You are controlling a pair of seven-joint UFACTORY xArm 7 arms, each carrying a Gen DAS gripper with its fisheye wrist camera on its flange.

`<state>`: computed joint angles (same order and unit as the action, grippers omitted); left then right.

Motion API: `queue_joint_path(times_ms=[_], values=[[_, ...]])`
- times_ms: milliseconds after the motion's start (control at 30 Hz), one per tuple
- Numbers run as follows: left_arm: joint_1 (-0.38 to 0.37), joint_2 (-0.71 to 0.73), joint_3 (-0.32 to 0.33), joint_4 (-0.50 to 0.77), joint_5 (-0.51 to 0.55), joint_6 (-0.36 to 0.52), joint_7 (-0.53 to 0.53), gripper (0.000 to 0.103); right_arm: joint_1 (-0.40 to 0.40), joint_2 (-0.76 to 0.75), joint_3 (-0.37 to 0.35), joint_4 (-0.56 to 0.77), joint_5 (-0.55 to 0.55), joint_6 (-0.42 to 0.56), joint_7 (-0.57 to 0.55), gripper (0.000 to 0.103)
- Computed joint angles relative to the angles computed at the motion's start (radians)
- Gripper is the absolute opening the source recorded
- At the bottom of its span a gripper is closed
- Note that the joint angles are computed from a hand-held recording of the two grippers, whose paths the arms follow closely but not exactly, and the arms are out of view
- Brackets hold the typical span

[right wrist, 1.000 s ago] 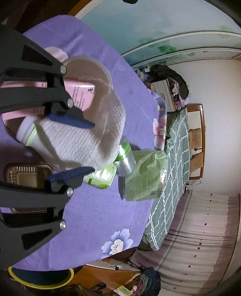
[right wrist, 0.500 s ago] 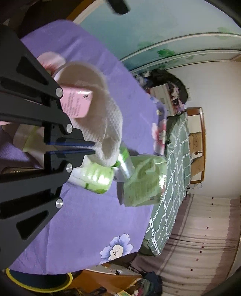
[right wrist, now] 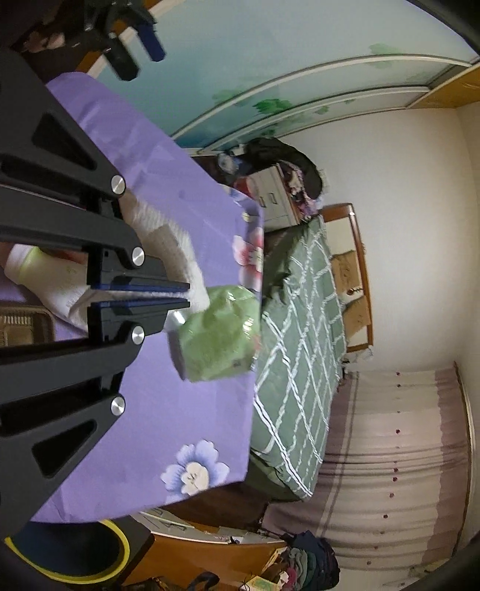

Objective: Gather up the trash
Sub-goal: 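Carry the white cloth to the yellow bin and open the right gripper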

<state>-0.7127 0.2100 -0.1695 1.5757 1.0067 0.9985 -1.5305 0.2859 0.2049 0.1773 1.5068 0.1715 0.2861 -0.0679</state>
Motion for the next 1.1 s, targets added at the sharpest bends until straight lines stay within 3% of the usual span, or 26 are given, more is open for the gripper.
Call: queue_joint_path(times_ms=[433, 800, 933, 1100], values=[[-0.021, 0.052, 0.018, 0.059, -0.02, -0.018, 0.049, 0.098, -0.052, -0.087, 0.002, -0.058, 0.129, -0.073, -0.059, 0.003], [-0.055, 0.102, 0.042, 0.122, -0.045, -0.03, 0.099, 0.098, -0.099, -0.172, -0.065, -0.185, 0.161, -0.116, -0.025, 0.003], [-0.07, 0.136, 0.053, 0.164, -0.063, -0.033, 0.131, 0.098, -0.13, -0.205, -0.1, -0.256, 0.138, -0.128, 0.023, 0.003], [-0.094, 0.192, 0.074, 0.238, -0.095, -0.032, 0.184, 0.098, -0.195, -0.238, -0.143, -0.35, -0.024, -0.146, 0.198, 0.003]])
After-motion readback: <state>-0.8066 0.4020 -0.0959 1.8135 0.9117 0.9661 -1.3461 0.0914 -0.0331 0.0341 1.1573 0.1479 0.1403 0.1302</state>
